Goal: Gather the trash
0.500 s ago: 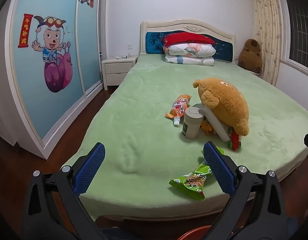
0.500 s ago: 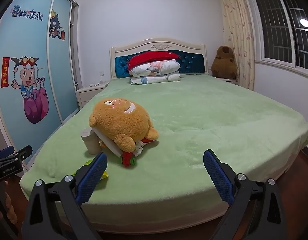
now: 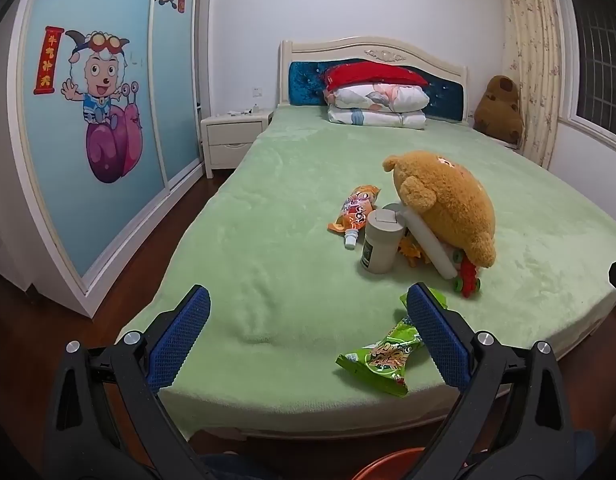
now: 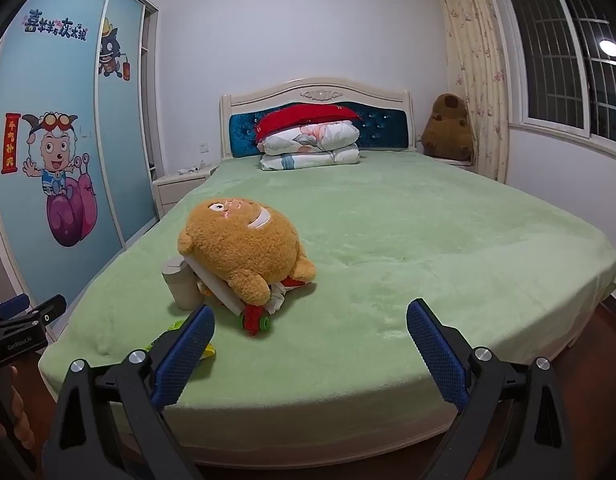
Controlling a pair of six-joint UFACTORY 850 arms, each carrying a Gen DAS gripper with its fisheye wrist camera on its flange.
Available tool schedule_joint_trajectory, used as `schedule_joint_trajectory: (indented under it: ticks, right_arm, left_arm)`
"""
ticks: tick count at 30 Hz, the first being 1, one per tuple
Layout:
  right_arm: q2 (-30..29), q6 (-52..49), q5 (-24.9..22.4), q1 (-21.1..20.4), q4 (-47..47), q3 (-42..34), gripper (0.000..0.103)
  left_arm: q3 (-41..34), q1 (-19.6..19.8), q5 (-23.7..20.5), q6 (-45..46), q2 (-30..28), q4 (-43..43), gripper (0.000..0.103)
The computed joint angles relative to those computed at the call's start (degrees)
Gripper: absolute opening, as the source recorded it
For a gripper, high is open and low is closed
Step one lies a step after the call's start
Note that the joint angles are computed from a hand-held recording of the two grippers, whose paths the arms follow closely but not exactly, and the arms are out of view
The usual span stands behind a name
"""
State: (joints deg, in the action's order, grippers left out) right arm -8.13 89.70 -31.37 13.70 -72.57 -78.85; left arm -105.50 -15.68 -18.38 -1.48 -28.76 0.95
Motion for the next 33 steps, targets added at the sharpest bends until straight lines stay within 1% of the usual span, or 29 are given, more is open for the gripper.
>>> schedule_joint_trajectory:
  ticks: [5, 6, 7, 10, 33]
  right_arm:
    - [-0.2, -0.6, 0.2, -0.2, 0.5, -0.1, 0.095]
    - [-0.1, -0.9, 0.2, -0.3, 0.7, -0.2, 0.095]
    - [0.1, -1.2, 0.1, -0.3, 1.0, -0.2, 0.095]
    - [0.0, -1.1, -0.4, 0.1, 0.8, -0.3, 0.095]
    - [-0.2, -1.5, -0.5, 0.1, 1.1, -0.5, 0.095]
  left_arm:
    - [0.2, -0.4, 0.0, -0.6, 0.1, 0.6, 0.096]
    - [0.2, 0.4, -0.2, 2.1, 0.1, -2.0, 0.096]
    - [-0.2, 0.4, -0.5, 2.3, -0.1, -2.3, 0.096]
    - [-0.2, 0.4, -0.4, 2.2, -0.1, -2.1, 0.096]
    - [-0.2, 0.4, -0.9, 3.1, -0.2, -2.8, 0.096]
